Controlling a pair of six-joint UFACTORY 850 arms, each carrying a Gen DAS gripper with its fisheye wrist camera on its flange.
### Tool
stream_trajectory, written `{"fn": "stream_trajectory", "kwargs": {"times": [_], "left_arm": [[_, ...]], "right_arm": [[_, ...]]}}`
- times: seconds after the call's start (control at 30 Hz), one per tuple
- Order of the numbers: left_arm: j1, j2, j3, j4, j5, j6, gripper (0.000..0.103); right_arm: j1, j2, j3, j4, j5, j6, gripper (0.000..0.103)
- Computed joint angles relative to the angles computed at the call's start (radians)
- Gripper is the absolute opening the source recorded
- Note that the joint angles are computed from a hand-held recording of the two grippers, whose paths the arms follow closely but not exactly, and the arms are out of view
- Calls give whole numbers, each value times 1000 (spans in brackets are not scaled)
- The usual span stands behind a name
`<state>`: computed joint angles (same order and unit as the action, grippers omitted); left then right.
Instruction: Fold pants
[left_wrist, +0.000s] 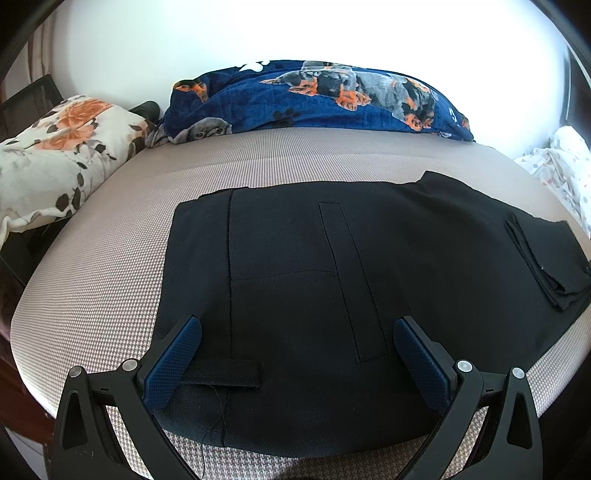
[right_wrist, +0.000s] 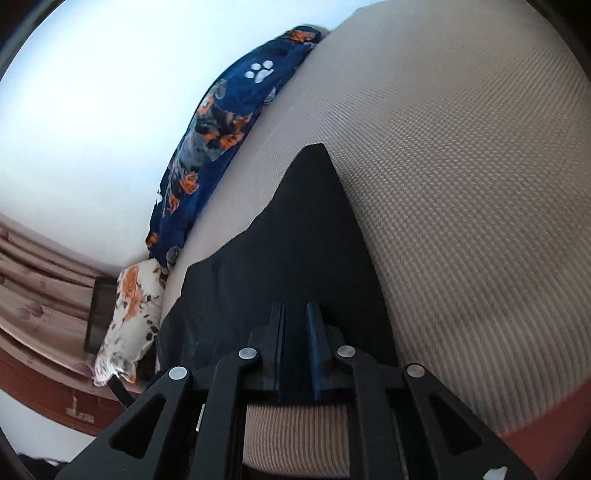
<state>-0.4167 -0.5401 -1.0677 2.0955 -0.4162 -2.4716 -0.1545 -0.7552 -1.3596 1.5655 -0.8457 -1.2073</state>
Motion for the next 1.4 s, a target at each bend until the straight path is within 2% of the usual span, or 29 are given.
{"fn": "stream_trajectory", "kwargs": {"times": [0.1, 0.13, 0.17, 0.27, 0.33, 0.37, 0.47, 0.63, 0.83, 0.9, 0.97, 1.0, 1.1, 1.17, 1.3, 1.4], "left_arm": [[0, 0, 1, 2, -1, -3, 103], [-1, 0, 1, 1, -2, -3, 103], [-1, -1, 1, 1, -3, -3, 103], [-4, -5, -2, -5, -6, -1, 103], [-1, -4, 0, 8, -2, -10, 103], [-1, -3, -1, 5, -2, -8, 103], [-3, -8, -4, 19, -2, -23, 103], [-2, -6, -2, 19, -3, -23, 103], [-8, -9, -3, 25, -6, -35, 103], [-6, -8, -2, 28, -4, -36, 103], [-5, -7, -2, 30, -4, -38, 103], [-5, -8, -2, 30, -5, -38, 103], [-5, -8, -2, 32, -4, -39, 103], [-7, -9, -3, 32, -5, -41, 103], [-5, -8, -2, 31, -5, -39, 103], [-4, -7, -1, 36, -5, -43, 103]], "right_arm": [[6, 42, 33, 54, -36, -67, 19], [10, 56, 42, 56, -46, -82, 24], [25, 71, 49, 57, -50, -99, 31], [94, 94, 36, -4, -47, -125, 35], [150, 124, 42, -90, 49, -138, 38], [198, 142, 49, -145, 135, -156, 38], [304, 179, 83, -231, 303, -230, 38], [409, 213, 136, -188, 568, -432, 39], [418, 196, 128, -241, 643, -427, 39], [427, 193, 123, -257, 661, -431, 34], [430, 189, 120, -227, 663, -476, 11], [432, 183, 114, -251, 659, -453, 9], [437, 183, 115, -187, 665, -518, 6], [417, 184, 114, -150, 608, -528, 0], [372, 188, 107, -169, 426, -475, 0], [372, 184, 106, -188, 409, -451, 0]]}}
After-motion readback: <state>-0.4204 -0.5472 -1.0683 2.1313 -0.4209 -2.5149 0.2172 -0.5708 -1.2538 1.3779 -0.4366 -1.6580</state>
